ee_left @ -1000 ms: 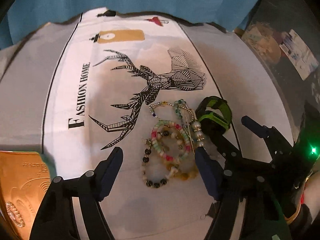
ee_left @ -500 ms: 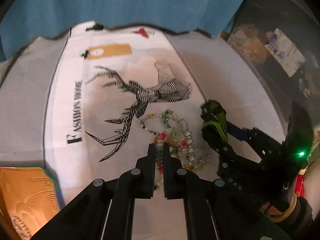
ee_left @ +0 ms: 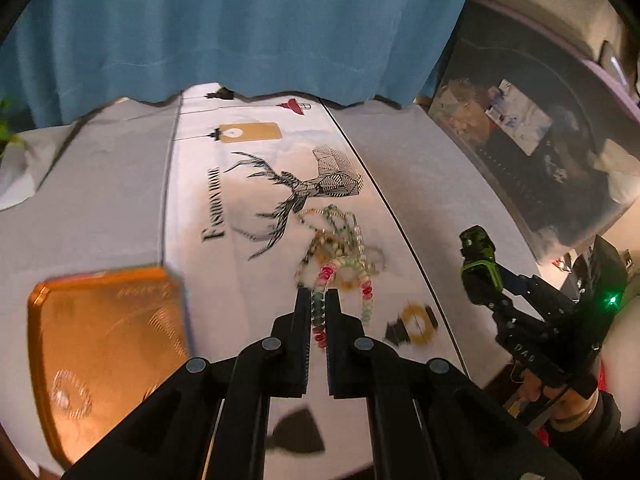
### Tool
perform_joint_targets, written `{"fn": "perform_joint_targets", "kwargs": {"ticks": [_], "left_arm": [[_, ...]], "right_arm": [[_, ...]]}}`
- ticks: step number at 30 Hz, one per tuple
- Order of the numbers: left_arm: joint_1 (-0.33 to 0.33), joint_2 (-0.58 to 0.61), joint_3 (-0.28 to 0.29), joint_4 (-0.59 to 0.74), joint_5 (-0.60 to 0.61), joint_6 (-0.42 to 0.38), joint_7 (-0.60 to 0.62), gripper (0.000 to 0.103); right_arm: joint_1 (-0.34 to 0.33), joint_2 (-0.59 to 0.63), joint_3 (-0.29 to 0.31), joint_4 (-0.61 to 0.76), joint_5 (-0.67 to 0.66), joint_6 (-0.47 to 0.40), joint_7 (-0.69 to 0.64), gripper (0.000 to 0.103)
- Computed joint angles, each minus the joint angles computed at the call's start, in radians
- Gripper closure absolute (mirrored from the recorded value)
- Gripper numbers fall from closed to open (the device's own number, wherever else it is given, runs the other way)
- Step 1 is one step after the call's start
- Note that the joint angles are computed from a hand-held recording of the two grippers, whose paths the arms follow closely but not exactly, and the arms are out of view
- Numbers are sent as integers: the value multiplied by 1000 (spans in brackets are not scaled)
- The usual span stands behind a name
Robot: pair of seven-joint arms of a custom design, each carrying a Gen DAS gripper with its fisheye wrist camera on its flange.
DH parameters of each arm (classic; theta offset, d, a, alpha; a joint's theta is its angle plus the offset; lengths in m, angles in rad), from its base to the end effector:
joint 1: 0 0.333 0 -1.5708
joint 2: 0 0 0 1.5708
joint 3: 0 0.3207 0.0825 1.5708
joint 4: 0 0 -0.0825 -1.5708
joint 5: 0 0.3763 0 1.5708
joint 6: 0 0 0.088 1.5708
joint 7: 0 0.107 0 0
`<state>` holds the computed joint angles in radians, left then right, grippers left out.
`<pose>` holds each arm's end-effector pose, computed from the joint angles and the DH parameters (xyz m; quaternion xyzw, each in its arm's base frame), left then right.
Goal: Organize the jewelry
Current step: 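Lift the beaded bracelet and the watch and carry them toward the tray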
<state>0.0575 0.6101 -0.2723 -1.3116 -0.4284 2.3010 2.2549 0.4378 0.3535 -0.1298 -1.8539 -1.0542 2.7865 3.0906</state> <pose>0.7442 -0.1171 0.4449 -0.4456 0.8377 -0.3143 0.0296 0.6129 0.2444 0.3881 -0.5501 0.7329 -0.2869 0.2792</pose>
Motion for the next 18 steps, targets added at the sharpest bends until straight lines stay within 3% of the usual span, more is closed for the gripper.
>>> {"fn": "perform_joint_targets", "kwargs": {"ticks": [3, 7, 12, 18], "left_arm": [[58, -117, -11, -162, -65, 38, 68, 99], [120, -256, 6, -334, -186, 39, 164, 99], [153, -410, 75, -512, -317, 6, 280, 99], [145, -533, 174, -674, -371, -15, 390, 99]], "right_arm": [[41, -64, 16, -52, -44, -52, 74, 59], [56, -132, 85, -110, -67, -114, 146, 59], [86, -168, 172, -139, -40, -176, 165, 59], [141, -145, 229, -113, 28, -192, 138, 59]]}}
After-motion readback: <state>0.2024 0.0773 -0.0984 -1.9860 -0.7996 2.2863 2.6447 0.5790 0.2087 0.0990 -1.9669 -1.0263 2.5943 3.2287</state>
